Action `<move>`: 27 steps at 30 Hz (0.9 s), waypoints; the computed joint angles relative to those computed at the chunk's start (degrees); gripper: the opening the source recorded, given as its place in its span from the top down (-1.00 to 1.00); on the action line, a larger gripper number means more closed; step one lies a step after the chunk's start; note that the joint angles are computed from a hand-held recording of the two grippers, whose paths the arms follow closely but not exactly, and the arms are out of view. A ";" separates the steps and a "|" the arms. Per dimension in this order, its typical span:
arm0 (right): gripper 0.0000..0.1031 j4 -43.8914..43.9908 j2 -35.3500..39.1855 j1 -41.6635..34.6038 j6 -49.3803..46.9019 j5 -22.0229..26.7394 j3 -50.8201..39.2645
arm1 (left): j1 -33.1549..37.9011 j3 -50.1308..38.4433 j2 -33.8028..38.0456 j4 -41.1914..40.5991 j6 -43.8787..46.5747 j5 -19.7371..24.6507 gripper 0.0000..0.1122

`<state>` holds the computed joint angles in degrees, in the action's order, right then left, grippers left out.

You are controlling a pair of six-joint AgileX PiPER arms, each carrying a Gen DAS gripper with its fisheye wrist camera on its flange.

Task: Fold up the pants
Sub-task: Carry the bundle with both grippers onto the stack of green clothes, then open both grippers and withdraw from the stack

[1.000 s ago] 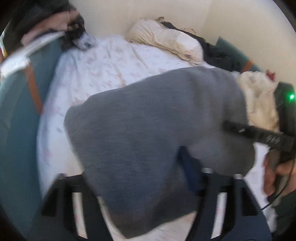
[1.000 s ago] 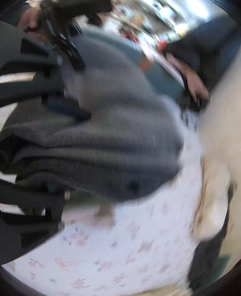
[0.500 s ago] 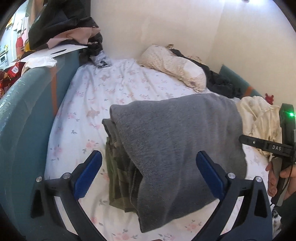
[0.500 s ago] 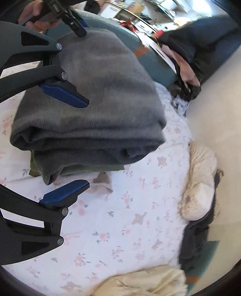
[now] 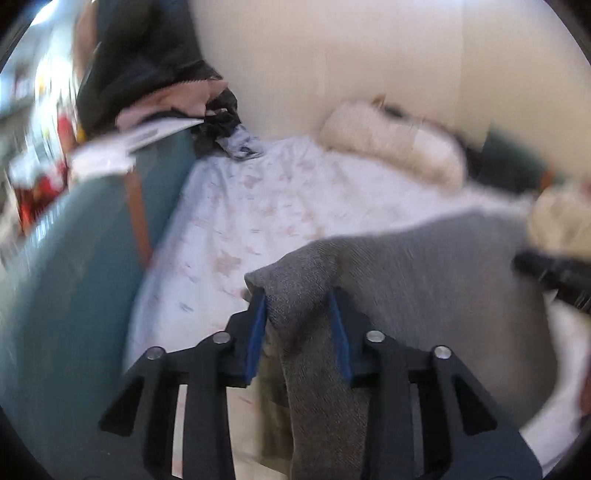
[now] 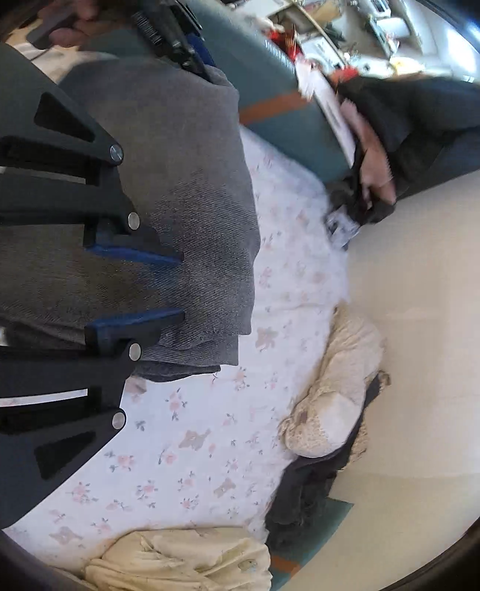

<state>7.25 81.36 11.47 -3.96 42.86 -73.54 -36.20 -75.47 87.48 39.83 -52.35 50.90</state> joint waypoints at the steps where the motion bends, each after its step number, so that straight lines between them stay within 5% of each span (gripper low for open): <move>1: 0.51 -1.68 3.74 0.76 2.63 0.98 -2.74 | 0.25 -2.17 2.57 0.24 1.33 1.27 0.54; 7: 0.53 -7.41 18.31 1.65 13.17 7.16 -14.13 | 5.33 -19.91 17.21 -10.30 16.58 8.46 0.54; 11: 0.54 -12.79 22.06 2.83 17.12 12.55 -16.75 | 3.66 -24.36 23.08 -9.89 16.72 14.30 0.56; 14: 0.49 -12.32 18.12 3.37 12.17 11.89 -14.59 | 3.47 -19.13 18.51 -7.61 11.60 10.65 0.59; 17: 0.24 -3.79 13.63 -0.33 4.98 14.43 -13.47 | 2.10 -15.31 13.63 -5.87 8.63 11.30 0.46; 19: -0.44 -1.16 8.11 -1.50 2.68 14.27 -9.46 | -0.60 -10.79 8.68 -2.21 3.77 12.40 -0.11; 20: -0.56 1.63 5.14 -2.70 1.10 14.47 -7.01 | -1.02 -8.34 6.22 -2.28 3.09 10.92 -0.23; 22: -0.65 7.25 -2.33 -5.65 -1.53 14.81 -0.77 | -3.35 -3.72 0.39 -1.78 1.26 10.92 -0.59; 27: -0.80 12.16 -24.82 -13.41 -6.43 21.48 13.98 | -19.12 6.87 -16.26 1.26 -13.60 16.73 -0.70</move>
